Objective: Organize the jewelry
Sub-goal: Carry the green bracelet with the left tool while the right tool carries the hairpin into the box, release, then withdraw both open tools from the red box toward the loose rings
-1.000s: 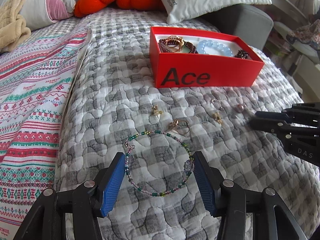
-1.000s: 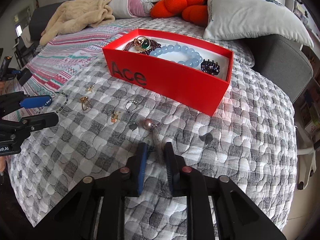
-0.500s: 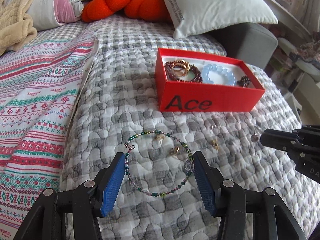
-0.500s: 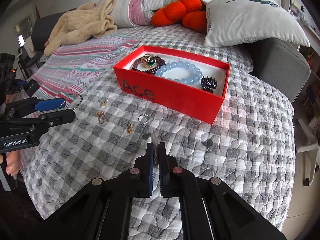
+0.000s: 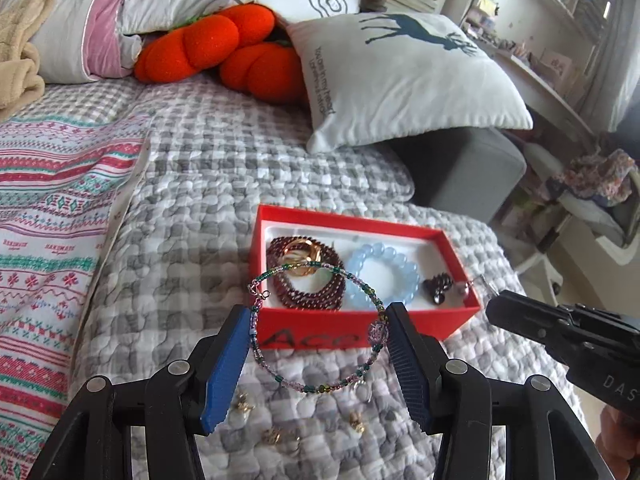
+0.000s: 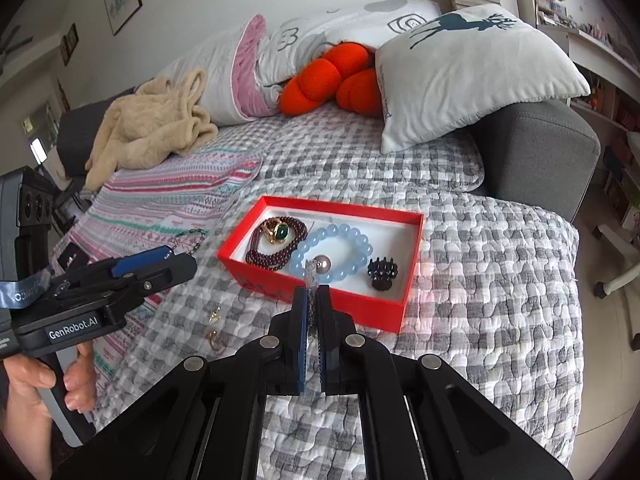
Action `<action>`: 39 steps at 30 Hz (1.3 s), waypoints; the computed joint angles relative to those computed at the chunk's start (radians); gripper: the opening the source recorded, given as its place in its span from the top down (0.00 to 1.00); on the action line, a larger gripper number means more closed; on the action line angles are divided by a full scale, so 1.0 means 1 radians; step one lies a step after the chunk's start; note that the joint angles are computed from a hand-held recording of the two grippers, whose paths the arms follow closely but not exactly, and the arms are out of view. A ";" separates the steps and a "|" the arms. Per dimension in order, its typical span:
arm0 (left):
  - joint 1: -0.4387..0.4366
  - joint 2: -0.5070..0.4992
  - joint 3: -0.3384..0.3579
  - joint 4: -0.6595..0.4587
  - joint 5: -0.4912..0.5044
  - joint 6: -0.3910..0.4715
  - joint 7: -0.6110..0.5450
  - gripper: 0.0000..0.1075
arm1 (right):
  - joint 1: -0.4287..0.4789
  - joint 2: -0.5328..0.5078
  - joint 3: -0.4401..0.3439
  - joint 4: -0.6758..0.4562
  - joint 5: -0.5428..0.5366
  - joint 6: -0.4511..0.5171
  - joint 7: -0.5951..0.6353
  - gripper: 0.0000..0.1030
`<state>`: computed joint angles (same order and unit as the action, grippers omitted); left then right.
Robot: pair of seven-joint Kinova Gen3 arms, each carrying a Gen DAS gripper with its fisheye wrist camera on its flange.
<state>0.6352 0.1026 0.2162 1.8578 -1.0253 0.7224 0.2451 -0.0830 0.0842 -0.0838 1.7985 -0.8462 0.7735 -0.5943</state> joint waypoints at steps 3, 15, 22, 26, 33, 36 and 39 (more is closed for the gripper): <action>-0.010 0.029 -0.018 -0.018 -0.024 -0.041 0.019 0.46 | 0.005 0.025 -0.001 -0.021 -0.030 -0.004 -0.015 0.96; 0.042 0.149 -0.130 -0.089 -0.036 -0.085 0.022 0.42 | 0.026 0.112 -0.040 -0.072 0.010 -0.058 -0.091 0.96; 0.057 0.137 -0.135 -0.090 -0.027 -0.055 0.020 0.31 | 0.047 0.124 -0.059 -0.082 0.017 -0.055 -0.097 0.96; 0.074 0.121 -0.111 -0.101 -0.014 0.023 -0.020 0.29 | 0.044 0.126 -0.065 -0.085 0.029 -0.057 -0.108 0.96; 0.073 0.085 -0.062 -0.076 0.056 0.125 -0.074 0.28 | 0.012 0.128 -0.074 -0.084 0.070 -0.093 -0.143 0.96; 0.064 0.072 -0.044 -0.059 0.101 0.149 -0.101 0.28 | 0.000 0.139 -0.080 -0.092 0.089 -0.104 -0.171 0.96; 0.055 0.061 -0.031 -0.043 0.143 0.161 -0.126 0.28 | -0.013 0.147 -0.091 -0.095 0.111 -0.132 -0.185 0.94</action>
<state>0.6900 0.1640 0.1847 1.8149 -0.8822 0.8831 0.1193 -0.0962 0.2311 -0.1751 1.7038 -0.7352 0.6414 -0.7795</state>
